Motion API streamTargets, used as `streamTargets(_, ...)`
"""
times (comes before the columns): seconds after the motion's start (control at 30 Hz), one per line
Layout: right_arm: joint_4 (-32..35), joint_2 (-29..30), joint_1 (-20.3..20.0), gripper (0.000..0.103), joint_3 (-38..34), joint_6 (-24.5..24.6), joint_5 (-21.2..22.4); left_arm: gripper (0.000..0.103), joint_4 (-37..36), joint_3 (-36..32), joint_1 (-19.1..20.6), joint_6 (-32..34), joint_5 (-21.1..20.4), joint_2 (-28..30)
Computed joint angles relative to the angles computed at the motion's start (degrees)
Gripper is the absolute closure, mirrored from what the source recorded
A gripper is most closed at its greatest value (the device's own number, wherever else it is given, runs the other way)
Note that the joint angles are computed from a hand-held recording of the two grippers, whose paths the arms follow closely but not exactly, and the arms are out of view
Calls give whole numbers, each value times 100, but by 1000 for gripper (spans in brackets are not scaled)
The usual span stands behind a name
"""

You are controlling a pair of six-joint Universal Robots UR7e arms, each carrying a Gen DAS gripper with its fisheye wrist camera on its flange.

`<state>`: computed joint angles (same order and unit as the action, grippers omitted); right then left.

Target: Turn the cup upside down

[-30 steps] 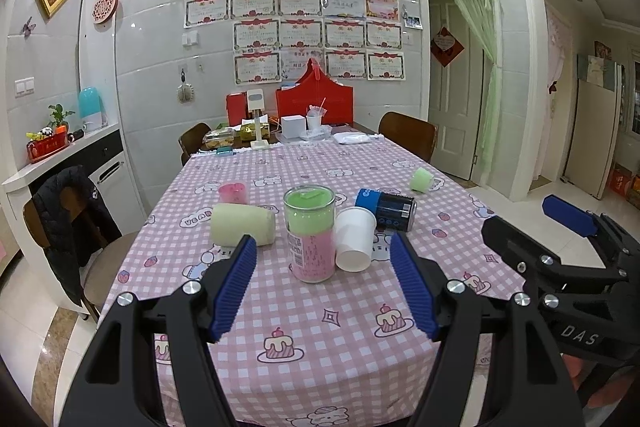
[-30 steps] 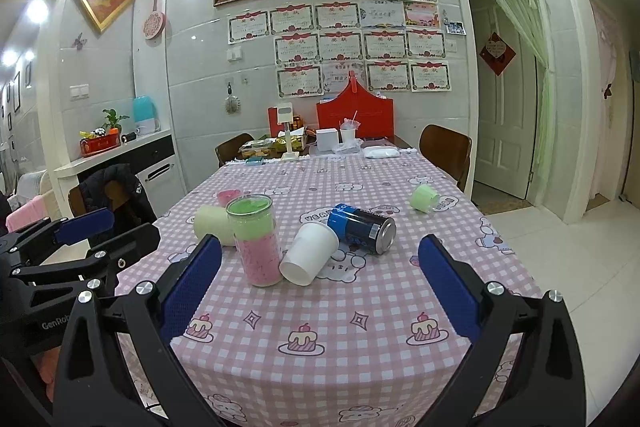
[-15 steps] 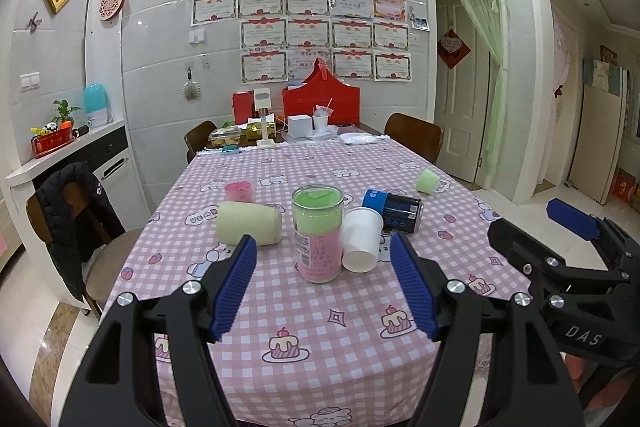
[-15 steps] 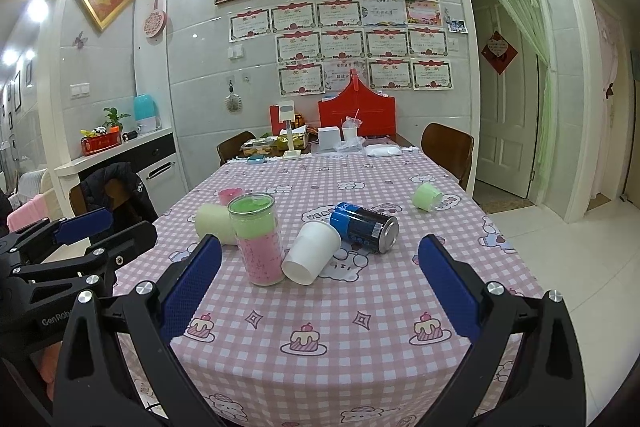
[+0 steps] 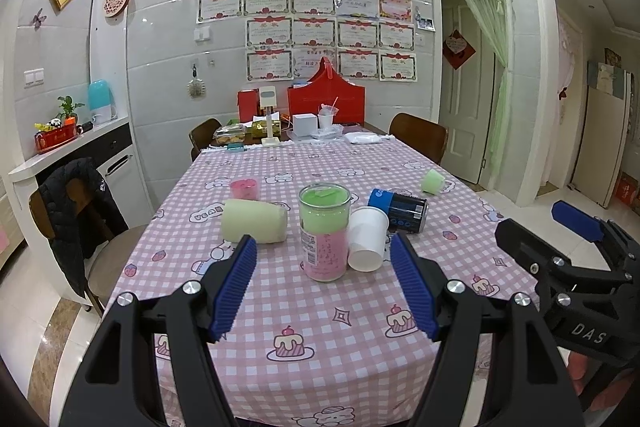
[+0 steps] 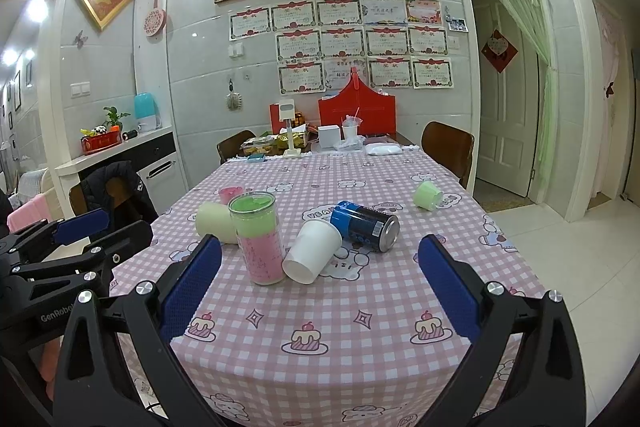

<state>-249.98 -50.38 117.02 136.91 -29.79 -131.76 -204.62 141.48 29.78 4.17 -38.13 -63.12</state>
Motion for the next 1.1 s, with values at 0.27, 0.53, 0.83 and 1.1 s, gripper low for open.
streamTargets(0.27,86,-7,-17,8,0,77,-14,34,36,-34,53,-26,42,21)
streamTargets(0.53,166,-16,-36,8,0,107,-15,34,153,-54,72,-92,36,-8)
streamTargets(0.83,202,-24,-32,8,0,153,-30,34,218,-25,68,-164,36,-47)
streamTargets(1.1,205,-12,-31,8,10,175,-29,34,263,-21,70,-234,55,-56)
